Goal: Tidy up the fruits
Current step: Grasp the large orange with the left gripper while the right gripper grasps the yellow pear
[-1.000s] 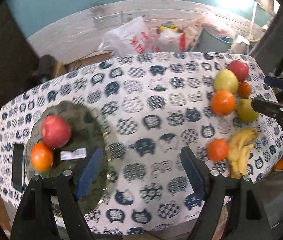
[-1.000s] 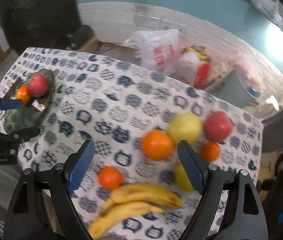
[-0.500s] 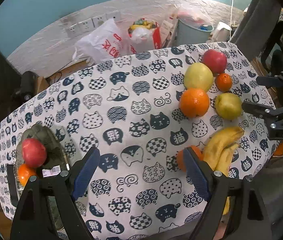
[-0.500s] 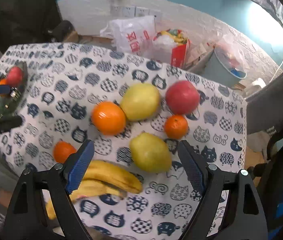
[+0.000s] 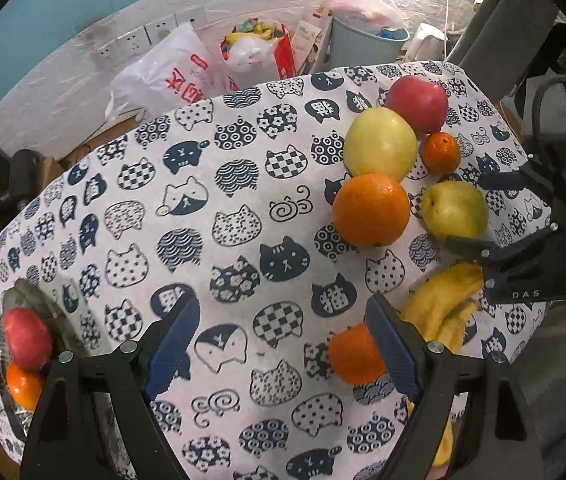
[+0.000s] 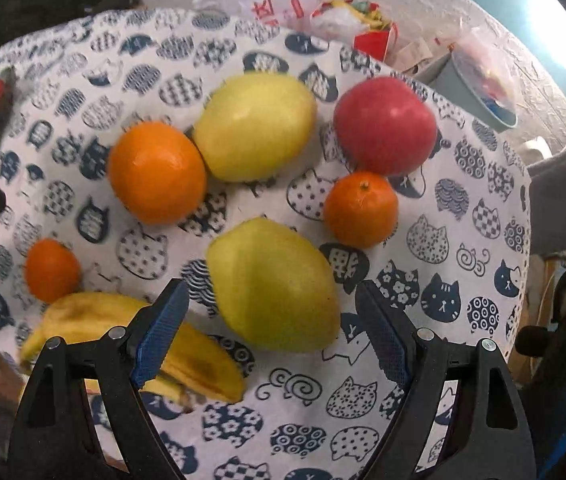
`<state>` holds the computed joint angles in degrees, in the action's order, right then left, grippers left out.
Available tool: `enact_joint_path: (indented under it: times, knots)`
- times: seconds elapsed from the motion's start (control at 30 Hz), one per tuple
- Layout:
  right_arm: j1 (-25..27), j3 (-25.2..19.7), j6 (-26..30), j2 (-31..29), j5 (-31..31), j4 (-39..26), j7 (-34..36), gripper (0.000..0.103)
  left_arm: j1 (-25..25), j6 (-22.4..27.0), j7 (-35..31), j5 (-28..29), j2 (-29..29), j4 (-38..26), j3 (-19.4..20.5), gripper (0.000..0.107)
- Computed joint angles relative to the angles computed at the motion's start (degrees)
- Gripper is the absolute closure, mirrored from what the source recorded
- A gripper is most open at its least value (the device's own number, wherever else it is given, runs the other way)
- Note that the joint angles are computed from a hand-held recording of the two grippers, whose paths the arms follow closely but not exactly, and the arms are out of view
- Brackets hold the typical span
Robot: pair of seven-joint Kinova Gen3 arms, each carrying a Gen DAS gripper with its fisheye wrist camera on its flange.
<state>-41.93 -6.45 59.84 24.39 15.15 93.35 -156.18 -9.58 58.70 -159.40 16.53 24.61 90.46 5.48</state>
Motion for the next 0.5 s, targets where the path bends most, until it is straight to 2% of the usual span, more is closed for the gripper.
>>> enact_joint_path:
  times: [0.23,0.33,0.5]
  knots:
    - [0.7,0.1,-4.5,-0.6,0.0,3.5,-0.6,0.019,2.4,-1.3,1.4,-1.4,1.0,0.6,0.5,0.021]
    - [1.9,-0.4,-8.8,-1.4,-0.4,5.7,-0.3,0.029,3.3,-1.3,1.9,-1.6,1.1,0.8,0.9,0.021]
    - [-0.2,0.7,-9.9,-2.1,1.4,6.9,-3.5,0.031,5.1,-2.0,3.2,-1.7,1.1,1.3,1.5,0.021]
